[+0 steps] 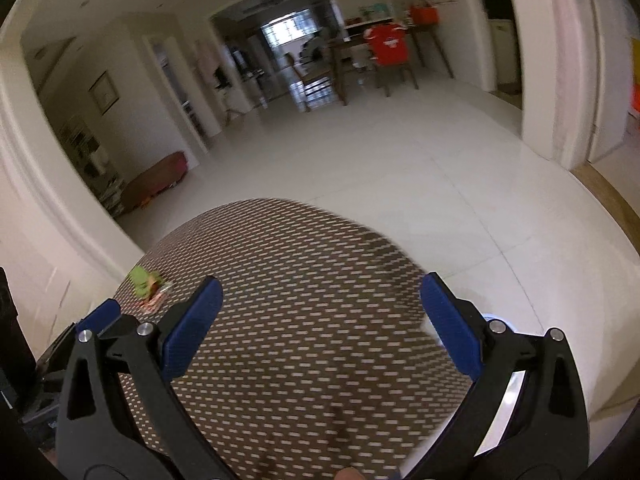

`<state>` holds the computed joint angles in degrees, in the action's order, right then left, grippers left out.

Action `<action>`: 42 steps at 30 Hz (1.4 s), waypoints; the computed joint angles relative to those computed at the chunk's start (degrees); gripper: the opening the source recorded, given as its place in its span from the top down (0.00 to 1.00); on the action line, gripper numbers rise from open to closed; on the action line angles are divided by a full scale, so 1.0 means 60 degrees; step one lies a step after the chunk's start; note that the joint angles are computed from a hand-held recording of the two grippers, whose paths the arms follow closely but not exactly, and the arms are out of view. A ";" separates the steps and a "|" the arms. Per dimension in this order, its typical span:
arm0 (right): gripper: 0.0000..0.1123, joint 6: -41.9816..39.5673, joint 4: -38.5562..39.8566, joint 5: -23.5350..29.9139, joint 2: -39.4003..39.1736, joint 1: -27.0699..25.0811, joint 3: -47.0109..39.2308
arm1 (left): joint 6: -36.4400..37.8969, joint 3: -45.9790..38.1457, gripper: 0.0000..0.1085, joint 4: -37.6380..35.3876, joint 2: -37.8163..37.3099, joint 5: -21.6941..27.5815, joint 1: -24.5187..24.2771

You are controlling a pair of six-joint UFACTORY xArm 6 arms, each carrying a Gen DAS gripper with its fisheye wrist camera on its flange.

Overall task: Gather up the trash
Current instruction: 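Move both open tools back over the table toward the green leaves, then grasp the checkered wrapper with the right gripper while the left grasps the green leaves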

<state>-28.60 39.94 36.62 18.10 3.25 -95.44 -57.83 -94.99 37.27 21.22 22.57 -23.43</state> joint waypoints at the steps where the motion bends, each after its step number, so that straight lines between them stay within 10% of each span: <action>1: 0.14 0.0006 -0.0075 -0.0005 0.0055 0.0158 -0.0052 | -0.0467 0.0433 0.13 0.0476 -0.0327 -0.0031 0.0160; 9: 0.14 0.0463 -0.1016 0.0255 0.1133 0.1891 -0.1162 | -0.3087 0.3105 0.13 0.3052 -0.2244 0.0250 0.1278; 24: 0.15 0.2364 -0.3928 0.1056 0.4668 0.3715 -0.5210 | -0.4177 0.4973 0.13 0.3273 -0.3197 0.0129 0.2758; 29: 0.27 0.3058 -0.5031 0.1752 0.6150 0.4026 -0.7384 | -0.3966 0.4894 0.13 0.3055 -0.3010 0.0075 0.2801; 36: 0.61 0.2187 -0.4596 0.0968 0.5057 0.4114 -0.5453 | -0.3606 0.4354 0.13 0.2919 -0.2663 0.0421 0.2673; 42: 0.63 0.1927 -0.3629 0.1664 0.5411 0.3982 -0.6203 | -0.3583 0.3908 0.13 0.2850 -0.2343 0.0623 0.2661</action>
